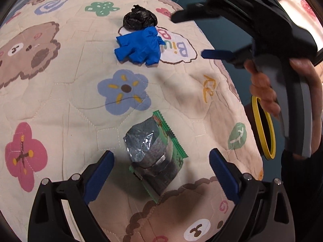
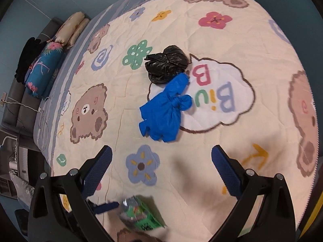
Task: Collect trash
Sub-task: 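Grasp the green snack packet with the left tool while the right grasps the blue glove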
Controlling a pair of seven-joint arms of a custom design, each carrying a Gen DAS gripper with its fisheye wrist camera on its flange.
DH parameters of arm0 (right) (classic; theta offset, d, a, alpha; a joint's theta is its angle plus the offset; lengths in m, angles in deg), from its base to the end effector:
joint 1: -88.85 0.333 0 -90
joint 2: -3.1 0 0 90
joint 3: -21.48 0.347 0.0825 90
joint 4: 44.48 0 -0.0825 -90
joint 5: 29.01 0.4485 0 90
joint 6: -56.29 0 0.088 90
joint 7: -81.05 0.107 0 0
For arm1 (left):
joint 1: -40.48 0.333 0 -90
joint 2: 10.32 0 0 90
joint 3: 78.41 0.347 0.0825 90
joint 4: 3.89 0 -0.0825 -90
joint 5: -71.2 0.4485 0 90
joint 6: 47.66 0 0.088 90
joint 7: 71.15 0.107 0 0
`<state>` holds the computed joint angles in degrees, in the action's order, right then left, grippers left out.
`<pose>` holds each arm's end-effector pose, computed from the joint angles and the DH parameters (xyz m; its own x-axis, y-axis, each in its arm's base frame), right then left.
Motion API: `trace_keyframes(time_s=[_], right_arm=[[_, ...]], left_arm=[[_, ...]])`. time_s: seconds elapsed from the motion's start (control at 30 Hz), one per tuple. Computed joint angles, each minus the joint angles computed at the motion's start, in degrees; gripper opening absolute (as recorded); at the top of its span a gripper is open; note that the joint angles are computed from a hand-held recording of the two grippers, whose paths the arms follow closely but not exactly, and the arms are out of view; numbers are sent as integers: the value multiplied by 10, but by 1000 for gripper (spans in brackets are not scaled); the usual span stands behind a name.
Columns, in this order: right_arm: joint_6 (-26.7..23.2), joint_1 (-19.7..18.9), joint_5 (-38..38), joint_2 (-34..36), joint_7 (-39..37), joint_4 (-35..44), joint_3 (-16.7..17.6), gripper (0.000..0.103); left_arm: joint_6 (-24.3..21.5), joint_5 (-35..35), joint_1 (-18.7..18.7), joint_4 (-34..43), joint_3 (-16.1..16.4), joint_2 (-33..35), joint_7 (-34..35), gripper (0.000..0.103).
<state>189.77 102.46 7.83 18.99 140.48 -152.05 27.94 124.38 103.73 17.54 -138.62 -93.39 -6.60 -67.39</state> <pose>0.6566 0.2461 0.3800 0.4683 -0.7731 -0.4277 -0.8796 -0.3621 -0.3086 0.4403 -0.3917 0.3470 0.1870 -0.8797 0.4371 -0.8525 -0.3664 -0.3728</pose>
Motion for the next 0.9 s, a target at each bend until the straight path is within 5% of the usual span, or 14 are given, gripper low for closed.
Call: trace_keyframes(time_s=[0.43,0.77,0.9], right_arm=[[29,36,-90,96,94,81,5,91],[24,57,-146,127,120,107,3,50],[39,56,-150,121,119,94,5,30]], left_arm=[[39,12,-16,13,20,35,3,90],[27,16,-26,30,23,47,21,43],[29,16,-32,31,26,46,26,34]])
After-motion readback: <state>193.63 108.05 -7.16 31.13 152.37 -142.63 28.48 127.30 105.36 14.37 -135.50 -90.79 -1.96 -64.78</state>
